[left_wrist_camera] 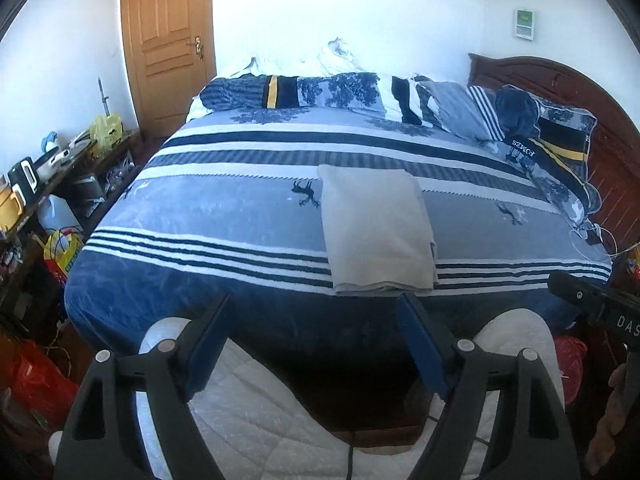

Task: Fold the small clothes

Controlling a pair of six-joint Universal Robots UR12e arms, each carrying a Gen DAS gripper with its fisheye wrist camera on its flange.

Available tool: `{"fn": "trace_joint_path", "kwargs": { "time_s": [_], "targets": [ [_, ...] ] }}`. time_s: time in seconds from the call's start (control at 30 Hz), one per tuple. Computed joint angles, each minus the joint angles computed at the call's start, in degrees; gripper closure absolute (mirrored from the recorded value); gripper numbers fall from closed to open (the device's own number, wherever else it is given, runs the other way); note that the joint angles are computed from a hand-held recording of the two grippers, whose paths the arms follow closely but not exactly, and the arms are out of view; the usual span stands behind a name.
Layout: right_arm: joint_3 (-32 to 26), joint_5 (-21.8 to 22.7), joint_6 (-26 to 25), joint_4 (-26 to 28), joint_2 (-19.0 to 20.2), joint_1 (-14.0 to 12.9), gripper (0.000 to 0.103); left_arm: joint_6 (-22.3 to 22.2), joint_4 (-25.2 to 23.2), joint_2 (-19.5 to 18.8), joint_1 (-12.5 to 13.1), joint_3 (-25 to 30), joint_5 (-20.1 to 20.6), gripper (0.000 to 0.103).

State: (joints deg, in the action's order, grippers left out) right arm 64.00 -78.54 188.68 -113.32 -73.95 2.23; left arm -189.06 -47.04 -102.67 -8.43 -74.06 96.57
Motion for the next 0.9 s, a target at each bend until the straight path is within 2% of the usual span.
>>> {"fn": "trace_joint_path", "kwargs": {
  "time_s": [0.13, 0.27, 0.47, 0.9],
  "targets": [
    [-0.76, -0.96, -0.17, -0.11, -0.44, 0.27, 0.024, 1.07, 0.88, 0.44, -0.80, 0.45, -0.01, 0.015],
    [-0.80, -3.87, -0.94, -1.77, -1.10, 1.31, 0.020, 1.62, 3.04, 0.78, -1.60, 0.29, 0.22, 0.014],
    [-0.69, -5.13, -1.43, -3.56, -1.34, 1.73, 0.019, 1.49, 4.62, 0.78, -2.33, 0.48, 2.04, 0.012],
    [-0.88, -6.03, -1.78, -3.55, -1.14, 1.81, 0.019, 1.28, 3.73, 0.62, -2.94, 0.76, 2.70, 0.011]
  ]
}}
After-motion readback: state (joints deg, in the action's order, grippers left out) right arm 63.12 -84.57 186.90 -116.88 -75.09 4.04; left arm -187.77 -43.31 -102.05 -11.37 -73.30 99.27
